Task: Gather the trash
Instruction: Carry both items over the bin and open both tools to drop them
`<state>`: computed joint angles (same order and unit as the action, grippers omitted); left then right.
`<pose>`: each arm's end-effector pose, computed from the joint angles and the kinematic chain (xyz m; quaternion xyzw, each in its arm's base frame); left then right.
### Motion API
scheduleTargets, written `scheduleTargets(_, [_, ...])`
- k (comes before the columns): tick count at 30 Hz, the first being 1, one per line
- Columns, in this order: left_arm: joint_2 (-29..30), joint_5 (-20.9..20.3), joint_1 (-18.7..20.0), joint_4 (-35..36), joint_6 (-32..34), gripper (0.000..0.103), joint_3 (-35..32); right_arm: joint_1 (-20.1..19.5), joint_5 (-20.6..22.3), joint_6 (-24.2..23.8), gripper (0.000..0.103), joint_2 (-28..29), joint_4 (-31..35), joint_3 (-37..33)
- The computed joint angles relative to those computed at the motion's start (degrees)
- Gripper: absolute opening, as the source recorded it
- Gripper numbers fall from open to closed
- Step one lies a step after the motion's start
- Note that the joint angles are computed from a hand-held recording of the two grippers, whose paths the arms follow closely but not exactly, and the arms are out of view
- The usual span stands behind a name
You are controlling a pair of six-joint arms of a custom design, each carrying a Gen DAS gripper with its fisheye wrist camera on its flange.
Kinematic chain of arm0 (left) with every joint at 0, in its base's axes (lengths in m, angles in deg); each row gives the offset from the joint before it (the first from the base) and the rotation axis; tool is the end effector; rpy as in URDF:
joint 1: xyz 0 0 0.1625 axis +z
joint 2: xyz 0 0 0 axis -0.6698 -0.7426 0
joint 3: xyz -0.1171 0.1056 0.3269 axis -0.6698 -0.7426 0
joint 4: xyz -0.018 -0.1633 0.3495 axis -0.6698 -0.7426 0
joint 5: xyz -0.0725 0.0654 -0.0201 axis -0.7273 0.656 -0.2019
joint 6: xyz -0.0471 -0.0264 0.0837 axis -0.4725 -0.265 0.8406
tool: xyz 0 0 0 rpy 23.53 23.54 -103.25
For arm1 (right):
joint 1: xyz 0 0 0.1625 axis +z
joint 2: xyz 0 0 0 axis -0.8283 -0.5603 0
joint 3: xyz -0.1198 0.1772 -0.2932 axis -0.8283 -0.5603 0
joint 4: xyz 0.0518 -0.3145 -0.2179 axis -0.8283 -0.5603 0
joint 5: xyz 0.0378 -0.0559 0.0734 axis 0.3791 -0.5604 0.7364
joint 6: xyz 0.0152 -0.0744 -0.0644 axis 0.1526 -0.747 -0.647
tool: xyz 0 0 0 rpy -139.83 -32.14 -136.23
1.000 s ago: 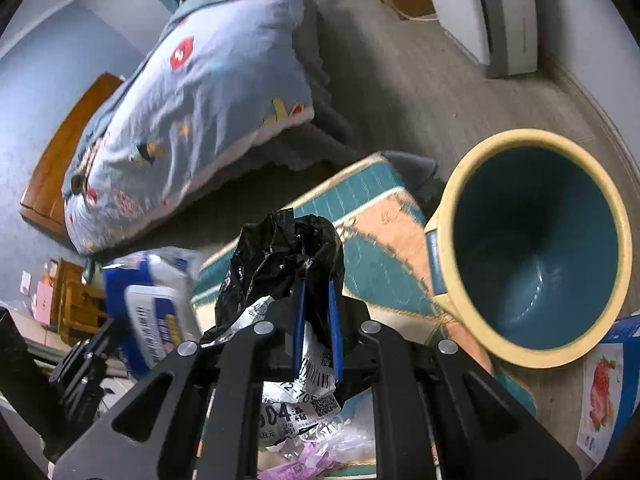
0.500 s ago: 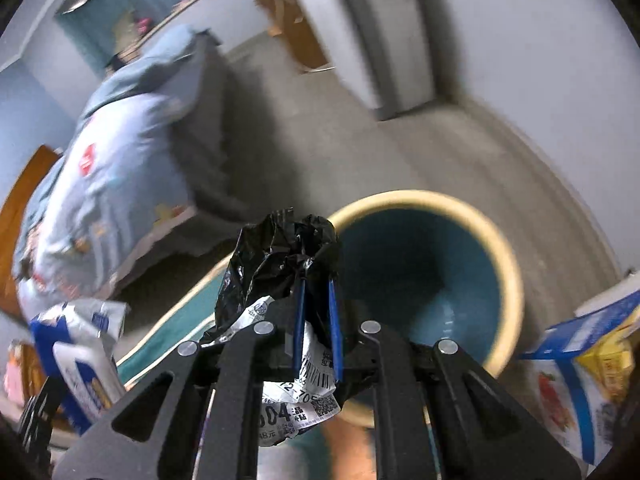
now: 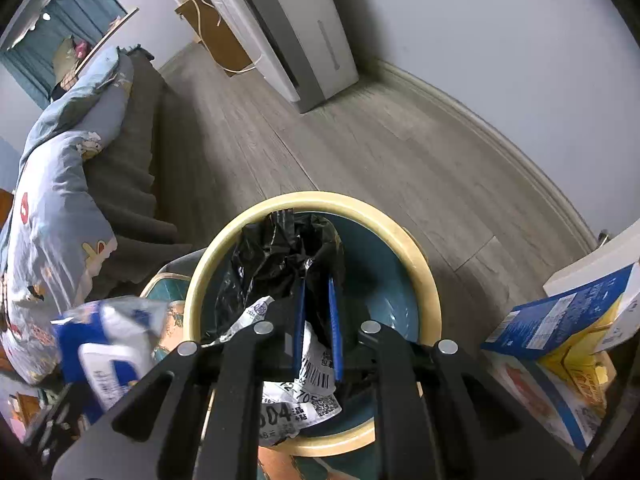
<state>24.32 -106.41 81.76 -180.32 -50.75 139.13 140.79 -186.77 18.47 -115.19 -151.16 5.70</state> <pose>-0.3147 -0.5225 0.0240 0.1464 0.9189 -0.2674 0.2504 0.0382 -0.6155 0.2591 -0.0128 -0.9395 0.2499 0.2340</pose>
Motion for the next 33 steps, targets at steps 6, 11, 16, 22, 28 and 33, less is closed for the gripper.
scheduleTargets(6, [4.36, -1.17, 2.6, 4.67, -1.1, 0.006, -5.47, -0.3, -1.75, 0.57, 0.011, 0.4, -0.01, 0.17])
scheduleTargets(11, [5.93, -0.92, 2.99, 4.78, -0.52, 0.034, -7.08, -0.25, -1.93, 0.88, 0.025, 0.73, -0.59, 0.25])
scheduleTargets(16, [4.91, 0.88, 2.58, 1.7, -0.59, 0.067, -4.88, -0.06, -1.99, 0.71, 0.052, 0.85, -1.12, 0.29])
scheduleTargets(22, [0.4, 4.14, 0.69, 1.77, -3.54, 0.081, 0.33, -0.24, 0.66, 0.09, 0.085, -0.62, -1.23, 1.35])
scheduleTargets(28, [-7.57, 9.14, -3.93, 6.61, -9.56, 0.088, 9.85, 1.52, 2.23, -3.3, 0.094, -2.73, -1.27, 3.69])
scheduleTargets(33, [-14.56, 11.21, -7.8, 14.69, -18.14, 0.088, 16.62, 4.12, 3.1, -5.85, 0.096, -5.21, -1.18, 6.71])
